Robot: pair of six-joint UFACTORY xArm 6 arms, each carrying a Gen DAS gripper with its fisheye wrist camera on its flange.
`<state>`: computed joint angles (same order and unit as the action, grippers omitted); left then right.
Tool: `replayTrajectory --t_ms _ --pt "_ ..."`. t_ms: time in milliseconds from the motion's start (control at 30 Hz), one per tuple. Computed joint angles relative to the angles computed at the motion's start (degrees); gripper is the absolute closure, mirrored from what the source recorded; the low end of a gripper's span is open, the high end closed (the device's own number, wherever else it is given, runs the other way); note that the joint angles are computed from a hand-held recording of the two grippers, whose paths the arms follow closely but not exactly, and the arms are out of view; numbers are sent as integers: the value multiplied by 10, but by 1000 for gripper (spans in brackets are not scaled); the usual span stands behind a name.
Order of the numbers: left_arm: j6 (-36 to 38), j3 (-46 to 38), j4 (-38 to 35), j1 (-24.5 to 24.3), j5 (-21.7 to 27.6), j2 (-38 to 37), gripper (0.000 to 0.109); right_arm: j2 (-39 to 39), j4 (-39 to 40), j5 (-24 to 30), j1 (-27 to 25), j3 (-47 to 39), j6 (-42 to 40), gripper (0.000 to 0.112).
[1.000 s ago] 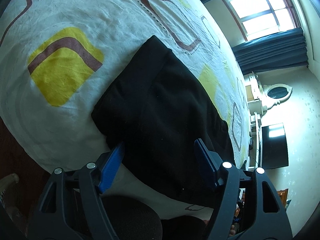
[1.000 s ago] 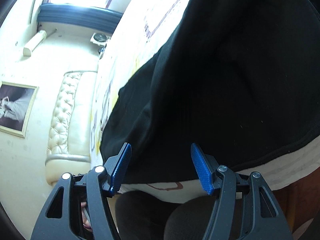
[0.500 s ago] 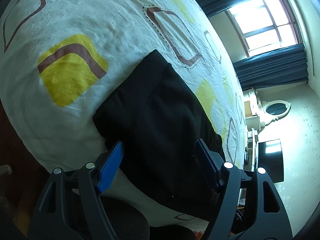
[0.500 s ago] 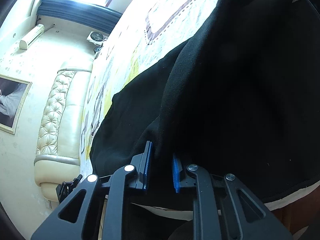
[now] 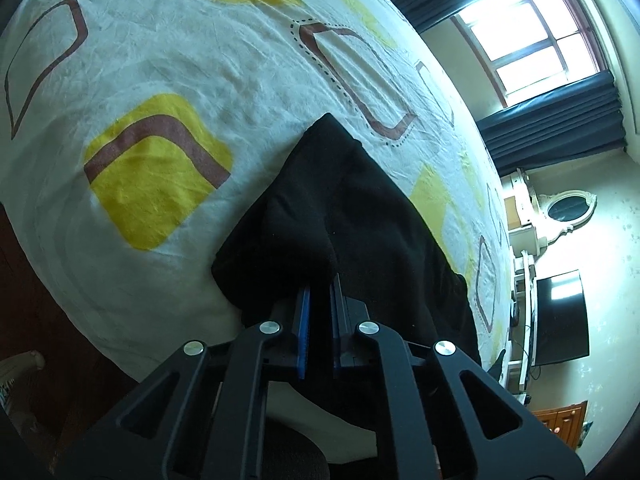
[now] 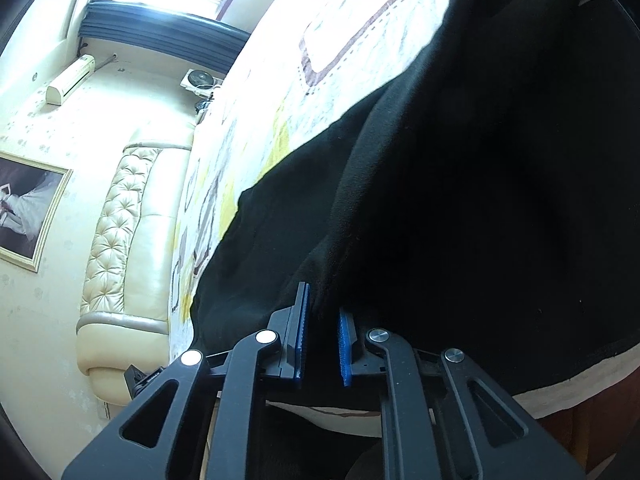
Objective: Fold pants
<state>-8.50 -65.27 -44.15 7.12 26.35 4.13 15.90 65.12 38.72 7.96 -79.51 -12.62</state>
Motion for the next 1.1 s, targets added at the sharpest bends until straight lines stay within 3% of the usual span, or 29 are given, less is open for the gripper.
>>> replayTrajectory --t_ms 200,333,467,533,600,767,800,833,867,1000,1100 --pt "19 25 -14 12 7 -30 101 -45 21 26 -8 43 -24 99" --pt "-14 23 27 26 64 -12 100 -47 -2 58 -17 70 12 99" --pt "-13 12 79 22 73 -7 95 -36 2 90 -31 62 38 94" --pt "-51 21 148 17 62 -21 68 -50 20 96 -40 72 35 78" --pt "-53 31 153 17 58 -35 65 -78 34 84 -49 89 8 75" --pt "-65 61 129 27 60 -66 55 -159 -63 -19 -127 134 -10 74" --pt "-68 65 127 27 54 -70 54 -165 -93 -43 -157 135 0 70" --pt "-75 69 128 26 46 -74 52 -164 -130 -60 -185 131 16 58" --pt "-77 71 128 25 38 -76 50 -156 -177 -79 -213 123 38 56" --pt "-105 73 159 15 16 -86 43 -76 -359 -74 -298 43 127 56" --pt "-123 83 184 -4 -5 -101 36 -15 -376 -42 -327 -14 117 56"
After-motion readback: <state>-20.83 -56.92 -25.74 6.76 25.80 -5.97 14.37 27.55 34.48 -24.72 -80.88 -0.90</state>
